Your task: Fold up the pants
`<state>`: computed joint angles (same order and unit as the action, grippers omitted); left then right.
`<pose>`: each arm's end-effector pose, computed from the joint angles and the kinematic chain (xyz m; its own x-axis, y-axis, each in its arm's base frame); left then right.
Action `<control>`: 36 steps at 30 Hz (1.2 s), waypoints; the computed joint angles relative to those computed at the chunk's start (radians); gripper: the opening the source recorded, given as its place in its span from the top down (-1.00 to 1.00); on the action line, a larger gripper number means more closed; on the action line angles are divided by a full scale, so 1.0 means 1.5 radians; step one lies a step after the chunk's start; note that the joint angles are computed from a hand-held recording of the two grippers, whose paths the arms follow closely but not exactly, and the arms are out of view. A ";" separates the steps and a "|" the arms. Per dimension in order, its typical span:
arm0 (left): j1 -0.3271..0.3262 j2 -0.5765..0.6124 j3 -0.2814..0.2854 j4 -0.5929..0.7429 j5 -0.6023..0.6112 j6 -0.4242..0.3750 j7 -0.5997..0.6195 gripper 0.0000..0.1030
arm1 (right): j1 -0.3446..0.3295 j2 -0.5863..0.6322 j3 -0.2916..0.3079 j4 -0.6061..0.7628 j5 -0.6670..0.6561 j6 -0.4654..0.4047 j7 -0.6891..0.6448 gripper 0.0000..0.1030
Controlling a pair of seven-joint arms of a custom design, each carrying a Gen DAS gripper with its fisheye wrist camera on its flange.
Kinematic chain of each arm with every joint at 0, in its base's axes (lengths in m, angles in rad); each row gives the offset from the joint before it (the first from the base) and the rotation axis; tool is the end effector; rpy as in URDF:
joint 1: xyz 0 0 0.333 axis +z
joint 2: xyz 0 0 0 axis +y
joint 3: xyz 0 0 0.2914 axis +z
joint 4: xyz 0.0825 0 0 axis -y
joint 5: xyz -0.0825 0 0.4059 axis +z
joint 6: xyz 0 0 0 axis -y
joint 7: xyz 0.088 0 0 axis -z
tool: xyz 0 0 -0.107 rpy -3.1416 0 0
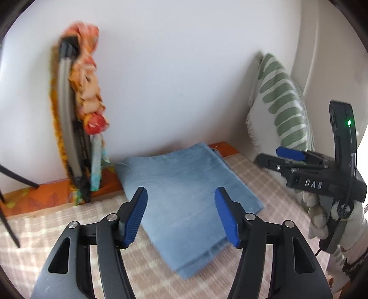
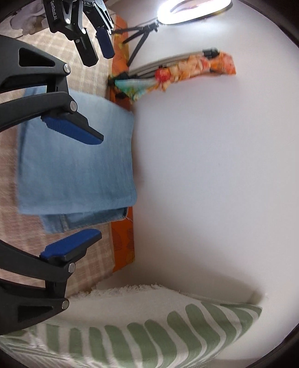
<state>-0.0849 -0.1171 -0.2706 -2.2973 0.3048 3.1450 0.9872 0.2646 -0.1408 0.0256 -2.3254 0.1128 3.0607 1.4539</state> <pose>0.5186 -0.2244 0.4721 -0.1881 -0.9624 0.1959 -0.6039 -0.0440 -0.7958 0.5375 0.1516 0.4654 0.2953 -0.9554 0.0012 -0.6110 -0.1898 -0.7685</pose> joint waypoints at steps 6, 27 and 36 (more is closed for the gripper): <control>-0.020 -0.133 0.000 -0.101 -0.036 0.005 0.017 -0.29 | -0.044 -0.121 0.064 -0.110 -0.090 0.016 0.109 -0.63; -0.070 -0.494 -0.057 -0.383 -0.112 -0.088 0.034 -0.60 | -0.101 -0.511 0.253 -0.412 -0.199 -0.021 0.427 -1.00; -0.062 -0.539 -0.072 -0.410 -0.095 -0.081 0.006 -0.79 | -0.102 -0.536 0.278 -0.426 -0.255 -0.024 0.484 -1.00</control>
<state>-0.1775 -0.9255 -0.3779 -2.9130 0.1624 3.0240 0.9964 0.1119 -0.9445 0.4428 -2.9638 -0.2700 3.0247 2.1800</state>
